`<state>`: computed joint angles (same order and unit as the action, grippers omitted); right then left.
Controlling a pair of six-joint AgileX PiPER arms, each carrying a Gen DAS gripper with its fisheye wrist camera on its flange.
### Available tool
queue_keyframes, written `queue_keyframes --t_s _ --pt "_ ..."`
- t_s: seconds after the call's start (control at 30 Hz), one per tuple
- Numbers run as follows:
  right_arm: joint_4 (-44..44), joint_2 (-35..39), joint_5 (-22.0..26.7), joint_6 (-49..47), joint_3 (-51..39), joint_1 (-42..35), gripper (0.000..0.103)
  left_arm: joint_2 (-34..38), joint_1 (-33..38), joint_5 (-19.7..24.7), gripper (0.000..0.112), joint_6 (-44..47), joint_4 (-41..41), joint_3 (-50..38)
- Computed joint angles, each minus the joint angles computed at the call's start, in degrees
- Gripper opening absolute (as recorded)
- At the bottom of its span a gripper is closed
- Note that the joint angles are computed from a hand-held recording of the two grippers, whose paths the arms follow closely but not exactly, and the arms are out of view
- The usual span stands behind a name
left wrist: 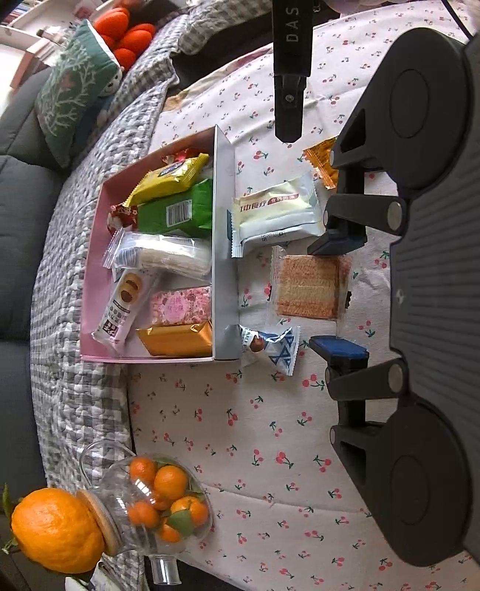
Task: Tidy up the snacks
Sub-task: 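Lift both snacks and carry them over the pink box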
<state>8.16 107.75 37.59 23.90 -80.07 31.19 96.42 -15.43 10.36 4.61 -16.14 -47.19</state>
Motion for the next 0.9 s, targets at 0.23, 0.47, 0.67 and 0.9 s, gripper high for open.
queue_keyframes --t_s 0.23,0.47,0.67,0.9 --pt "-4.23 5.32 9.80 -3.47 -5.33 4.13 0.058 1.57 -1.14 1.75 0.042 -7.63 8.34 -0.46" --pt "-10.02 8.24 11.23 -2.31 -6.70 6.96 0.049 1.82 -1.06 2.52 0.043 -8.39 9.61 -0.27" --pt "-11.29 8.79 12.01 -1.01 -7.88 7.35 0.039 1.76 -0.63 2.69 0.043 -7.18 8.51 -0.35" --pt "-9.40 5.85 9.55 0.79 -7.52 5.62 0.039 1.12 -0.51 1.55 0.043 -5.84 6.99 -0.14"
